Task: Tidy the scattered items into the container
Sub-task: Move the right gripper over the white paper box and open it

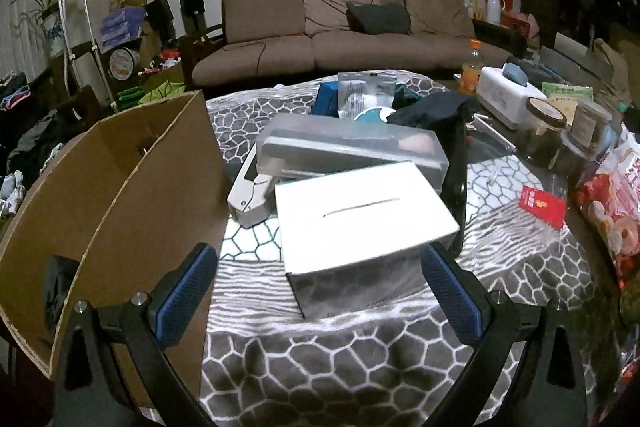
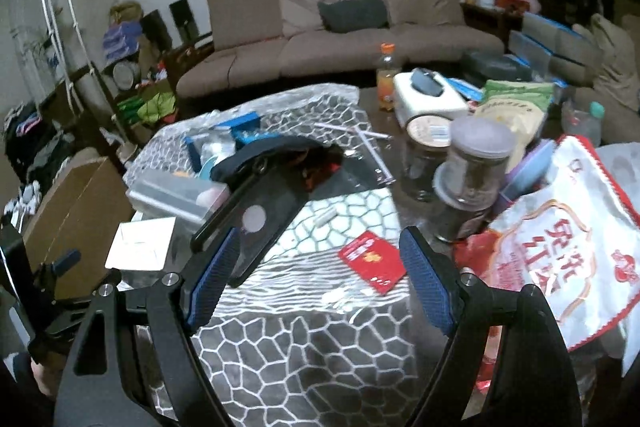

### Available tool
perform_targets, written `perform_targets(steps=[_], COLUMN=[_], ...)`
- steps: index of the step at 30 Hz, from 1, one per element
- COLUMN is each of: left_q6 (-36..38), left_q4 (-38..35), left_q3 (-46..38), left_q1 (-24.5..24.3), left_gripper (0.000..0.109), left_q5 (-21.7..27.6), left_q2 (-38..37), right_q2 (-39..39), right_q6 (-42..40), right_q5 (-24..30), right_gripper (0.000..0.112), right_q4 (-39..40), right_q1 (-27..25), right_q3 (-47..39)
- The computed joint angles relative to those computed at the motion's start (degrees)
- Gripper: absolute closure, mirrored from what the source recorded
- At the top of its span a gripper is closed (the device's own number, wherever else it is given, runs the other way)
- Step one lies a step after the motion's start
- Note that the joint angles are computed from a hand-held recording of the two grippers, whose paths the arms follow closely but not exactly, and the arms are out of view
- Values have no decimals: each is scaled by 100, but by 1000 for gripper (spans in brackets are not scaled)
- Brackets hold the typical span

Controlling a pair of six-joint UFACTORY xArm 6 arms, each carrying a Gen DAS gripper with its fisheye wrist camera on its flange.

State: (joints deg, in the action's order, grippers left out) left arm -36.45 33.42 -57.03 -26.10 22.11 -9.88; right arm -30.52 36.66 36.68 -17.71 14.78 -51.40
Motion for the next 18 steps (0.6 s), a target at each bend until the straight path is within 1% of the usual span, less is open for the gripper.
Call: perform_targets(steps=[1, 4, 6, 9, 11, 14, 16, 18], left_q6=[23, 107, 261, 635, 802, 988, 1103, 1151], left_q4=[-11, -33, -177, -580, -759, -981, -1219, -1497], left_q3=[11, 115, 206, 303, 355, 421, 459, 370], left_q1=[14, 75, 130, 158, 169, 184, 189, 127], left_gripper=[6, 6, 6, 6, 6, 6, 6, 6], left_q5=[-4, -101, -262, -441, -569, -988, -1303, -1215], left_q2=[1, -6, 10, 12, 19, 158, 325, 500], right_q2=[66, 349, 561, 758, 730, 605, 462, 337], right_q6=[-18, -325, -444, -378, -139, 160, 183, 100], right_q5=[-37, -270, -298, -190, -38, 179, 147, 93], right_gripper=[32, 32, 32, 32, 32, 32, 32, 32], right_q4=[77, 682, 887, 696, 325, -21, 192, 505], right_q1=[39, 154, 252, 354, 329, 178, -29, -217], right_q3=[-22, -81, -173, -306, -324, -284, -149, -26])
